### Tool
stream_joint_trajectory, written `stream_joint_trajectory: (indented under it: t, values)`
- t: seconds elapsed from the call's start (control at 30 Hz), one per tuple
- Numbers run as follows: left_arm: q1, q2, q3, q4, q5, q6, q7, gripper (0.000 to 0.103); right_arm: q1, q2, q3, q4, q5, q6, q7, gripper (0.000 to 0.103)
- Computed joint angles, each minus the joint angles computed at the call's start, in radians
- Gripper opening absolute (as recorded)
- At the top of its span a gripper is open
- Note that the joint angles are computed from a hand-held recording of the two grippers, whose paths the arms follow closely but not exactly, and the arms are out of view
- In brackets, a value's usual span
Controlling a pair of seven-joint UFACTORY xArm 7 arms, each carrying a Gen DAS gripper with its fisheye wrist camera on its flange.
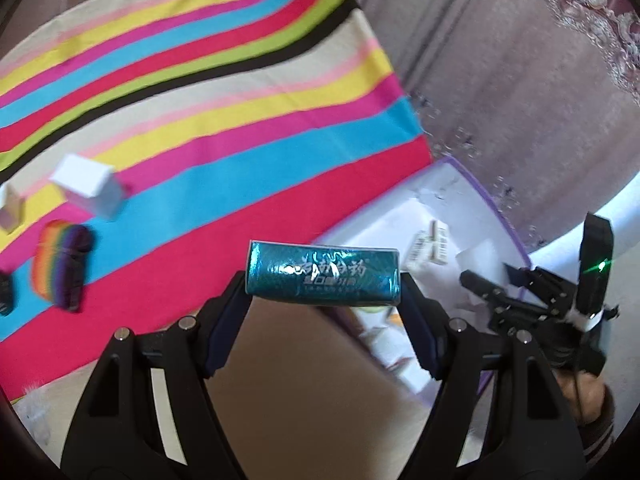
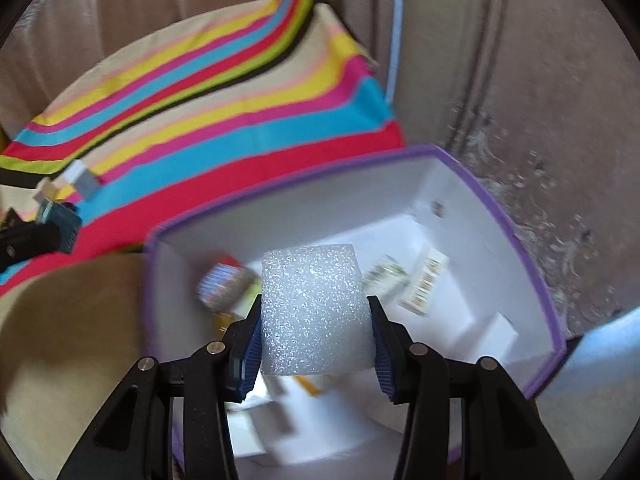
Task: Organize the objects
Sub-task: 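Carry the teal box and foam block over the purple-rimmed box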
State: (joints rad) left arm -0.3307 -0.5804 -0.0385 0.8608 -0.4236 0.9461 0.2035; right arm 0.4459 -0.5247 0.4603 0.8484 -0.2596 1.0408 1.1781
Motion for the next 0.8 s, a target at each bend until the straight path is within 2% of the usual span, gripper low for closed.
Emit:
stream_joint_trajectory:
  t: [0.23,0.43,0.53,0.6,0.67,0.77,0.8]
  values:
    - [-0.06,0.134,-0.041,0.085,-0.097,0.016,-0.067,0.076,0.003,-0.104,-0.027,-0.089,0.038,0.063,-0.026,0.048]
    - [-0.084,0.239,-0.054,0.152,-0.223,0.036,-0.159,0.076,-0.009,-0.139,-0.037,-0.13,0.062,0.071,-0.054,0.048]
    - [-0.091,0.294,-0.068,0.178,-0.293,0.019,-0.207,0.076,-0.017,-0.156,-0.035,-0.142,0.065,0.067,-0.055,0.049]
    - [-0.093,0.327,-0.075,0.193,-0.335,0.012,-0.232,0.079,-0.022,-0.164,-0.036,-0.147,0.065,0.058,-0.058,0.049]
    - [-0.092,0.354,-0.083,0.205,-0.357,0.004,-0.254,0.084,-0.027,-0.162,-0.04,-0.147,0.068,0.051,-0.068,0.054]
    - [-0.091,0.365,-0.085,0.205,-0.394,0.002,-0.237,0.085,-0.034,-0.165,-0.038,-0.149,0.072,0.05,-0.069,0.066]
    - [-0.088,0.362,-0.087,0.203,-0.39,-0.001,-0.233,0.085,-0.034,-0.166,-0.041,-0.152,0.075,0.045,-0.072,0.067]
